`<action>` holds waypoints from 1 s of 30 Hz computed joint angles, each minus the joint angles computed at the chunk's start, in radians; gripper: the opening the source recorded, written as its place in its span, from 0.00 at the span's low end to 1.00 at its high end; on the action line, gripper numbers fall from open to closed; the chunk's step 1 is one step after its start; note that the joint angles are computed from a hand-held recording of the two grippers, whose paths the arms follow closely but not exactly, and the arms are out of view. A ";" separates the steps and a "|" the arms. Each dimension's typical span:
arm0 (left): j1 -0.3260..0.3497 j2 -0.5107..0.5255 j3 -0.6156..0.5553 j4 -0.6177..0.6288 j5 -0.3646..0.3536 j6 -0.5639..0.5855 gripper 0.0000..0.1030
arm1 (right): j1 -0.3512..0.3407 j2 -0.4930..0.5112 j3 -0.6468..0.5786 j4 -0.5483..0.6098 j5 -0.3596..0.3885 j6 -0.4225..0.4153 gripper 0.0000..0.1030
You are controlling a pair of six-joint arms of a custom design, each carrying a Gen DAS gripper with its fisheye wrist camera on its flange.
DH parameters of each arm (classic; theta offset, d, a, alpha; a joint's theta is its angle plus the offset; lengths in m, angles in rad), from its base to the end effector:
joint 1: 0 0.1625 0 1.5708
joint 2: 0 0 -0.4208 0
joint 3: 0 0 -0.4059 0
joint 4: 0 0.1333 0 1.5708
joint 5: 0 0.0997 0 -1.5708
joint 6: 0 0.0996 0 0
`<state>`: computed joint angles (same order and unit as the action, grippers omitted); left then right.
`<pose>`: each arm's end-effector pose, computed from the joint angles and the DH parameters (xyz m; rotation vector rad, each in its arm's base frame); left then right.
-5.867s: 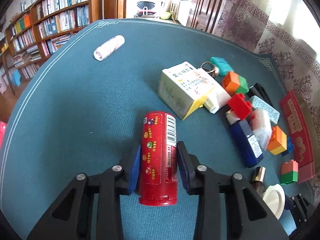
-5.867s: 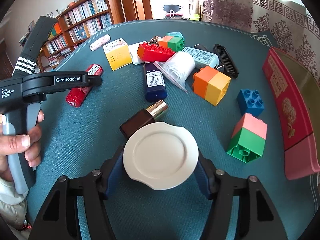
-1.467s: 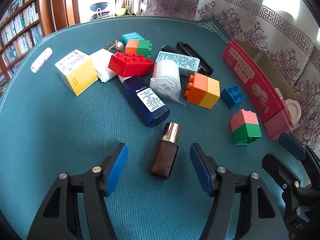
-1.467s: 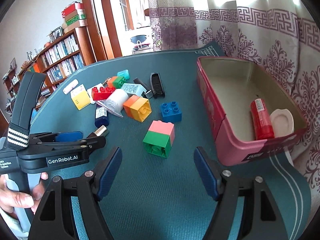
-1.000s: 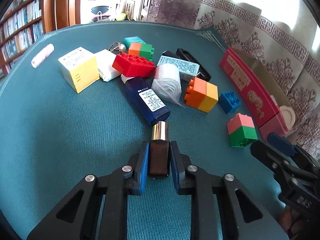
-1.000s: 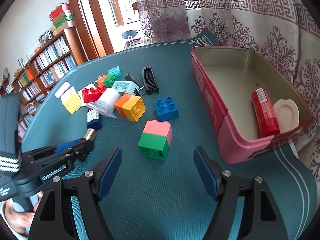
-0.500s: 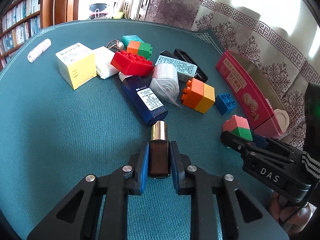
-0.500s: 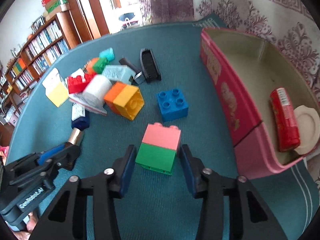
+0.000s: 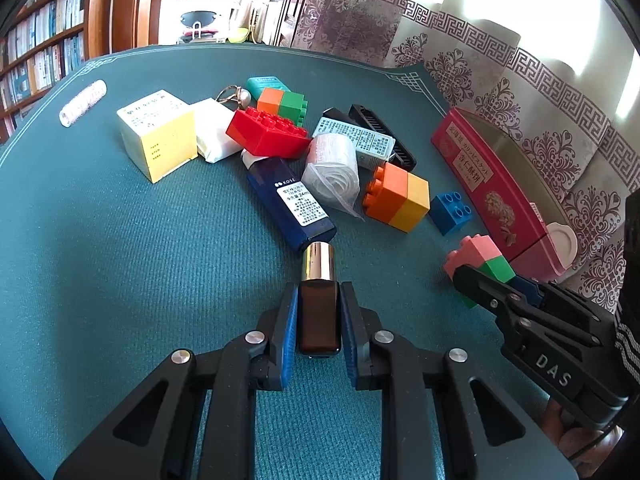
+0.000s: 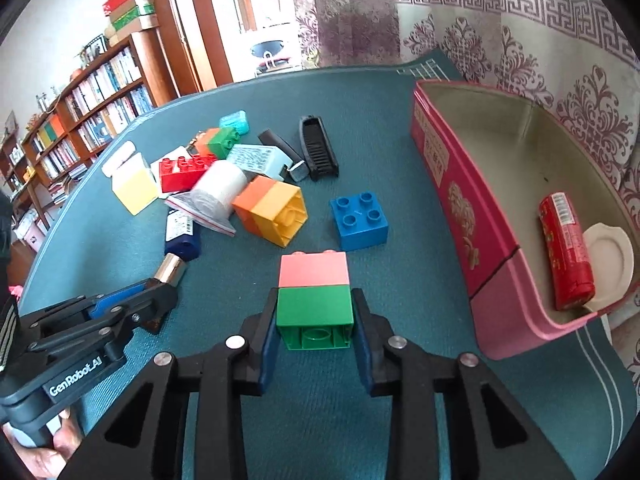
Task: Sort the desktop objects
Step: 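Carry the Lego block into the pink tin and release it while the left carries the bottle over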
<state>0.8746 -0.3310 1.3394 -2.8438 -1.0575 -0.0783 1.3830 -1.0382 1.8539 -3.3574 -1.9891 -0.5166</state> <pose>-0.3305 -0.6795 -0.1018 0.7317 2.6030 -0.6008 -0.0252 -0.6296 0.2603 0.1204 -2.2741 0.9549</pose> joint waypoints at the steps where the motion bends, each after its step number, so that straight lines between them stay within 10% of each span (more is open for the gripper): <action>1: -0.001 -0.001 0.002 -0.007 0.001 0.001 0.21 | 0.001 -0.002 0.006 -0.011 0.005 -0.006 0.34; 30: -0.041 -0.024 0.055 -0.109 0.025 0.035 0.21 | -0.050 -0.151 0.132 -0.200 0.101 0.027 0.34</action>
<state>0.8336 -0.3549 1.3939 -2.9530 -1.0324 -0.0438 1.3333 -1.1888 1.9856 -3.5578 -1.8878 -0.4894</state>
